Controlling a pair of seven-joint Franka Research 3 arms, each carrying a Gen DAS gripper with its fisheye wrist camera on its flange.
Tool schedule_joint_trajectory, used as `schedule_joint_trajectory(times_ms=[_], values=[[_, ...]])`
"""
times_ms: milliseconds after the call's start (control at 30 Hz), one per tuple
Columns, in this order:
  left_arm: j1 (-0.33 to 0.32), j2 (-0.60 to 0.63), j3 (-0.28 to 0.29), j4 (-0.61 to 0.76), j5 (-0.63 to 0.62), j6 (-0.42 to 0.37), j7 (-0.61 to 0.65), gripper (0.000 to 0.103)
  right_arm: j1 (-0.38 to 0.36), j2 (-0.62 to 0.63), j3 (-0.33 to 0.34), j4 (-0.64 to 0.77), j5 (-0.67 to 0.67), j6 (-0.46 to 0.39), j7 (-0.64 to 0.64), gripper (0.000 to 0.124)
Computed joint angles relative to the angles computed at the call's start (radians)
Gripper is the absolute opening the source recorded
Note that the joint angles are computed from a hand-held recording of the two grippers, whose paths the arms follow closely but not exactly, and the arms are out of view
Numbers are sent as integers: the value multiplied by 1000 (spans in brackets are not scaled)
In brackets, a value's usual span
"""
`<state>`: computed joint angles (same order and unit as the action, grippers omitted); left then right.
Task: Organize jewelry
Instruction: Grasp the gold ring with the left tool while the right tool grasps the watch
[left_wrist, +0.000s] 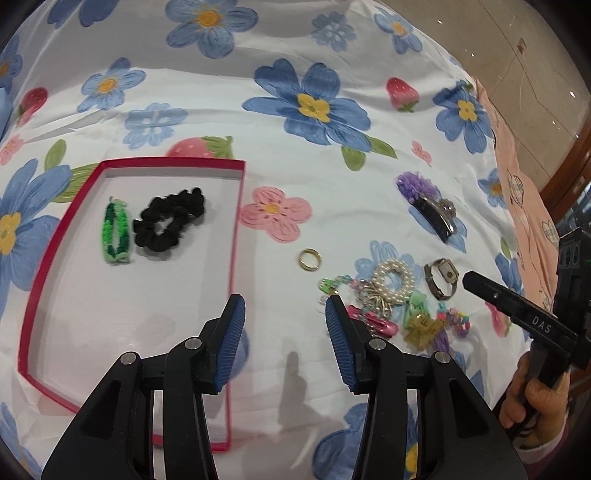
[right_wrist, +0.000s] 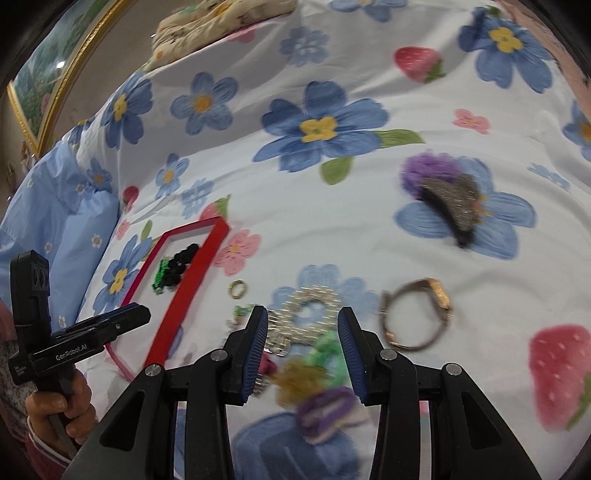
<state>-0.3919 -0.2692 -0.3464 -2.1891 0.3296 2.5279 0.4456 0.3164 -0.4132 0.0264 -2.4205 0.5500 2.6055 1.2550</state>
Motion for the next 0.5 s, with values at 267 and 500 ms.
schedule_joint_trajectory(times_ms=[267, 500], values=[[-11, 84, -1, 72, 5, -16, 39, 44, -57, -34, -5, -42, -60, 21, 33, 41], [-11, 178, 13, 154, 14, -31, 84, 44, -103, -3, 7, -49, -153, 61, 70, 41]])
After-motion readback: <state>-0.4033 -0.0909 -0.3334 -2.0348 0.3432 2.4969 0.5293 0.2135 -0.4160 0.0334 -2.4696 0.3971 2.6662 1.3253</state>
